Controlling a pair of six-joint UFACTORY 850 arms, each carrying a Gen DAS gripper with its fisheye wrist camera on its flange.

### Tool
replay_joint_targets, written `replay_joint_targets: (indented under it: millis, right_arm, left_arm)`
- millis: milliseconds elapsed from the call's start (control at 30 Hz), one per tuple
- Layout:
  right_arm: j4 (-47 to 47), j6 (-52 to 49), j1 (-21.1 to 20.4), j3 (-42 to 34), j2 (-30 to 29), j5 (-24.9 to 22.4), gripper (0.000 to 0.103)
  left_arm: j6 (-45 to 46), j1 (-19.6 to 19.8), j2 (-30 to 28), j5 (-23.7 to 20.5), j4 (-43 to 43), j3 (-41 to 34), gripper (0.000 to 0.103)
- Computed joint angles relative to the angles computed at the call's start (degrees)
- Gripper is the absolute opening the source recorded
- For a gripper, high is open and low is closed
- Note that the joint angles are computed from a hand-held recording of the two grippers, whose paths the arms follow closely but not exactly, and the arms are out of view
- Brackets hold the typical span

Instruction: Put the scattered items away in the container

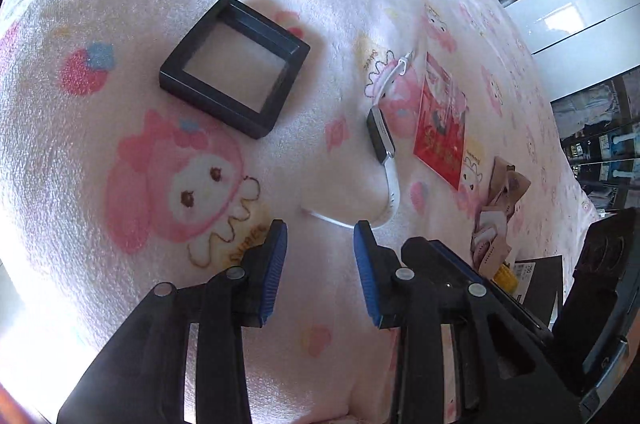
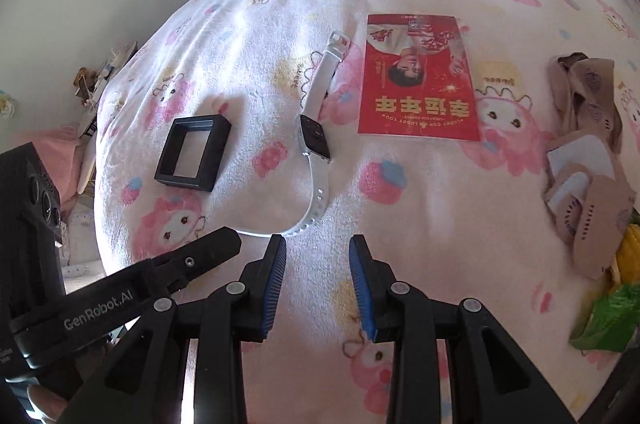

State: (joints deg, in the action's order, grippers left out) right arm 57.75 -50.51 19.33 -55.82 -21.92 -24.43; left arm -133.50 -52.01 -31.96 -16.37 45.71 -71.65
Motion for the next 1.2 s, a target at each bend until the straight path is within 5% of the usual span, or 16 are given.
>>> replay_joint_targets:
  millis: [200,267,400,500,700,767,900,1033,1200]
  right_arm:
    - [-5.2,7.0,0.7,-5.0,-6.9,-0.5,0.030]
    - [-4.4,5.1,0.8,-4.4,-6.8,0.3,0.014]
    - [1.2,-0.8,-0.9,-0.4,-2.9,0.5,0.003]
    - [4.5,-5.9,-2.6,4.2,2.3,1.3,0.002]
    - [3.5,-7.9,-6.6,10.6,9.4,1.8,0.001]
    - [1.9,-7.0,-6.8,11.4,10.3,2.4,0.002]
    - [4.4,-8.8,-7.0,11.6,10.1,-1.5,0.002]
    - [6.5,-10.8,-6.3,11.5,9.2,-3.3,0.002]
    - [6.9,-11.1,-7.1,11.5,8.3,-3.6,0.002]
  left_arm:
    - [4.0,0.7,-0.9,-0.5,-3.4,-1.1,0.034]
    - [8.2,1.0,-1.5,-0.1,-7.2,-1.7,0.034]
    - [16.4,0.9,-2.3,-0.1,-15.4,-3.4,0.034]
    - [12.3,-0.3,-2.1,2.1,-12.7,-4.6,0.034]
    - [28.1,-1.9,-8.9,-5.0,-23.6,-16.4,0.034]
    - [27.0,-1.5,-9.7,-7.5,-23.9,-17.7,0.034]
    - [37.3,0.9,-11.6,-5.6,-36.6,-18.2,0.034]
    - [46.9,1.4,-12.4,-2.9,-46.5,-18.0,0.007]
    - [48.8,0.7,-12.6,-2.0,-48.3,-18.9,0.001]
